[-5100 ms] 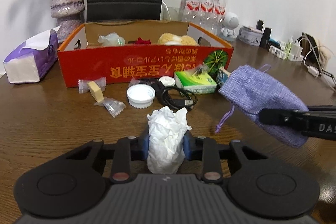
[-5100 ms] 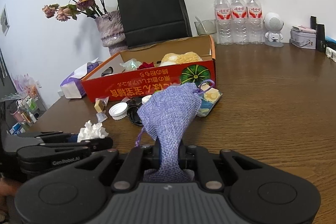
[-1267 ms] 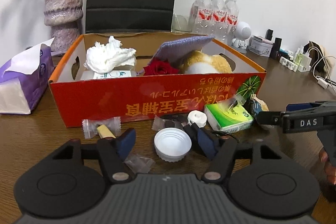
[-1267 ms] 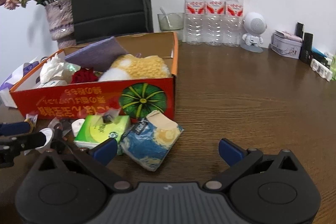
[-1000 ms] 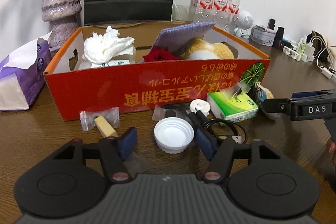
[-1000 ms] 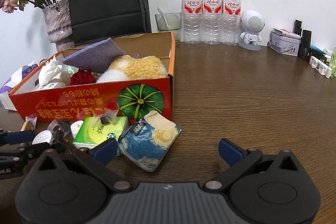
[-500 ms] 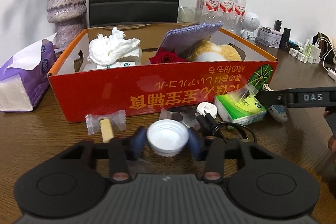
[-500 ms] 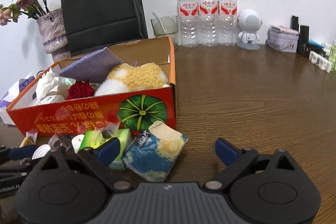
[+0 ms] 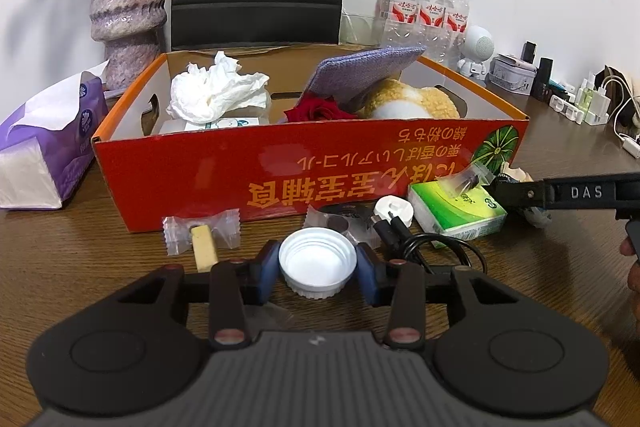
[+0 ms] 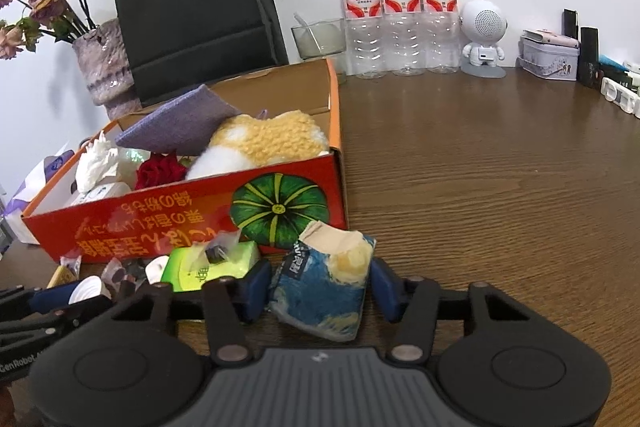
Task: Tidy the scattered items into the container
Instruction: 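Hold the white lid in the left gripper while the right gripper grasps the blue snack pack, then carry the lid and snack pack over the box and open both grippers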
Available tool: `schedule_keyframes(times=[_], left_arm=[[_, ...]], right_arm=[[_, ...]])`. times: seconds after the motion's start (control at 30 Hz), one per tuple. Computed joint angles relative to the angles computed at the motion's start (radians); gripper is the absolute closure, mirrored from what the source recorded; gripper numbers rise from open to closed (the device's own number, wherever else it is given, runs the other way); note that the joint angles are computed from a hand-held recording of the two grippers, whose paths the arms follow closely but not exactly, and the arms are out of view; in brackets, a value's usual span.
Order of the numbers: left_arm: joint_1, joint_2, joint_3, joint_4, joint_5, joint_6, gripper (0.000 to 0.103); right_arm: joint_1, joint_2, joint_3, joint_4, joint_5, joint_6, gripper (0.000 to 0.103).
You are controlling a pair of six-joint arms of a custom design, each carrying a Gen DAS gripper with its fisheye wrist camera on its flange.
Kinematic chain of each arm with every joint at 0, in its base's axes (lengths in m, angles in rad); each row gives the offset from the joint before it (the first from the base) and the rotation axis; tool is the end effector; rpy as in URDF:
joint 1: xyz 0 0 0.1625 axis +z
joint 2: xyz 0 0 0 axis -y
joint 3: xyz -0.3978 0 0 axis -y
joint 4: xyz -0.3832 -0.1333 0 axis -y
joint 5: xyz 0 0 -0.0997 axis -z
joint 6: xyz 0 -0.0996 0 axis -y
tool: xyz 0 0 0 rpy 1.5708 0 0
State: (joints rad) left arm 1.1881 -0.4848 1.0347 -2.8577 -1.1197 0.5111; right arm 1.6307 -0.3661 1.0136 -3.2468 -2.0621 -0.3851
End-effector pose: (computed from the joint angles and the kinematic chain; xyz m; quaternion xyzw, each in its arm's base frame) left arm -0.1396 -0.8199 0.1483 0.3203 0.8548 -0.3370 0.2307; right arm 0.1343 -0.7971 0.1138 0.0697 -0.8501 0.4365 0.2862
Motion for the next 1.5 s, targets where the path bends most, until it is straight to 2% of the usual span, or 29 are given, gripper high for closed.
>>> schedule_keyframes(times=[0.07, 0.17, 0.33, 0.43, 0.57, 0.63, 0.7, 1.23, 1.5], left_arm=[[0.000, 0.000, 0.000, 0.000, 0.000, -0.001, 0.059], [-0.002, 0.000, 0.001, -0.003, 0.008, 0.000, 0.052], [-0.001, -0.001, 0.003, -0.005, 0.008, -0.007, 0.050], [0.000, -0.003, 0.005, -0.006, 0.005, -0.012, 0.050], [0.001, -0.006, 0.009, -0.006, 0.001, -0.014, 0.050], [0.004, -0.012, 0.013, -0.001, -0.014, -0.018, 0.054], [0.005, -0.015, 0.018, -0.005, -0.016, -0.019, 0.061], [0.006, -0.088, 0.131, -0.097, -0.082, -0.042, 0.061], [-0.005, -0.125, 0.149, -0.170, -0.146, -0.051, 0.061]], right_arm=[[0.002, 0.000, 0.005, -0.005, -0.004, -0.018, 0.058], [0.004, -0.002, 0.016, -0.015, -0.008, -0.044, 0.067], [0.008, -0.012, 0.049, -0.052, -0.003, -0.074, 0.085], [0.008, -0.028, 0.084, -0.074, 0.007, -0.071, 0.089], [0.007, -0.052, 0.133, -0.102, 0.020, -0.062, 0.091], [0.007, -0.063, 0.162, -0.124, 0.028, -0.057, 0.091], [0.007, -0.069, 0.183, -0.152, 0.030, -0.061, 0.091], [0.015, -0.095, 0.276, -0.284, 0.085, -0.094, 0.091], [0.031, -0.099, 0.265, -0.306, 0.132, -0.112, 0.091]])
